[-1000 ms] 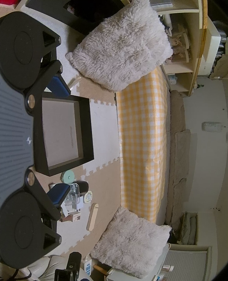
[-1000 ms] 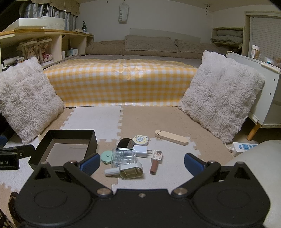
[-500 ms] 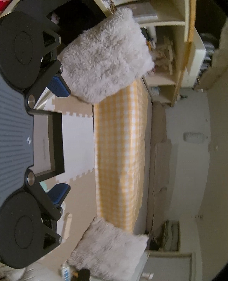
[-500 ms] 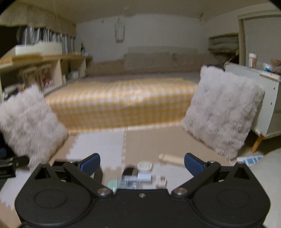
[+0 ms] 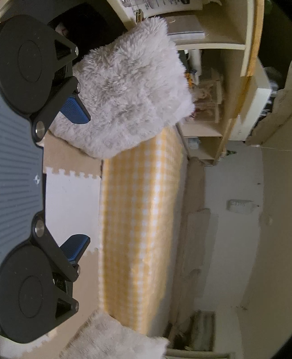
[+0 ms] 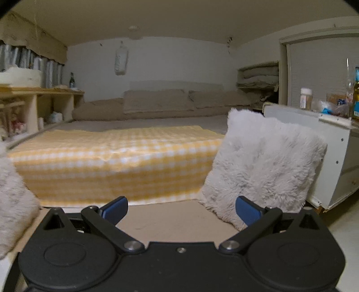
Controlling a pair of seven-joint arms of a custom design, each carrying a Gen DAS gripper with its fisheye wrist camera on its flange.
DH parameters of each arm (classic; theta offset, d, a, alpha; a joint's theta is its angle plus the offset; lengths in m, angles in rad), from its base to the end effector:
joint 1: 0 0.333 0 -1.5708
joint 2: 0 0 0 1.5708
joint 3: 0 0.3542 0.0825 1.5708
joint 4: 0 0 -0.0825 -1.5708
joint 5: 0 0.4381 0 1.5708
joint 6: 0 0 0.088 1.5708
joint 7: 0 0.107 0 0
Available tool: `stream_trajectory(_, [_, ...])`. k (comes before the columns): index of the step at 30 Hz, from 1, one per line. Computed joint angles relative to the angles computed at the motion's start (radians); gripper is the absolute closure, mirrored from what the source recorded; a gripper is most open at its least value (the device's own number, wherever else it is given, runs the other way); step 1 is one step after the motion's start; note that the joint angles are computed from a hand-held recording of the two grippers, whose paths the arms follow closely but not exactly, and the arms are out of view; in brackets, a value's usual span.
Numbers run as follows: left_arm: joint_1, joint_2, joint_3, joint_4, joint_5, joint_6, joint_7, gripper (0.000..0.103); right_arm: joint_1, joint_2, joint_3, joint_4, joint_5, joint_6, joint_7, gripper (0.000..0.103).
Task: Organize rigid objects
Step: 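Move the right tool toward the wooden stick while the left tool settles at the black box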
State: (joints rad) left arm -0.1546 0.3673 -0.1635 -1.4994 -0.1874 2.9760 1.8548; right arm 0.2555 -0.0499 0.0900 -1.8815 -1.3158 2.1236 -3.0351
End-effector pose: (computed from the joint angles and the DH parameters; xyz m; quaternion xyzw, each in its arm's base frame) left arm 0.7530 -0.2080 0.6174 -0.4720 0.7037 -0.4353 0.3042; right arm 0.6100 0.1747 0.6130 -0.3337 0.7472 -0.5233 0.2378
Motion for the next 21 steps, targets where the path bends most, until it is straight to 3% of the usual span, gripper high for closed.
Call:
stream_trajectory(1, [-0.014, 0.014, 0.021, 0.021, 0.023, -0.036, -0.014, 0.0, -0.008, 0.014, -0.008, 0.003, 0.003, 0.005, 0.0, 0.0])
stream_trajectory(4, [0.008, 0.045, 0.005, 0.055, 0.009, -0.125, -0.003, 0.0, -0.023, 0.055, -0.032, 0.01, 0.035, 0.001, -0.015, 0.0])
stream_trajectory(11, [0.0, 0.082, 0.035, 0.079, 0.056, -0.264, -0.05, 0.0, -0.064, 0.126, -0.091, 0.005, 0.175, 0.041, -0.122, 0.0])
stream_trajectory(17, [0.001, 0.131, 0.041, 0.156, 0.093, -0.391, -0.103, 0.002, -0.1, 0.185, -0.132, 0.011, 0.25, 0.151, -0.156, 0.0])
stream_trajectory(19, [0.016, 0.145, 0.022, 0.177, 0.076, -0.433, -0.081, 0.012, -0.112, 0.211, -0.145, 0.021, 0.292, 0.192, -0.139, 0.001])
stream_trajectory(21, [0.02, 0.162, 0.015, 0.207, 0.072, -0.496, -0.067, 0.026, -0.114, 0.24, -0.156, 0.042, 0.335, 0.184, -0.129, 0.007])
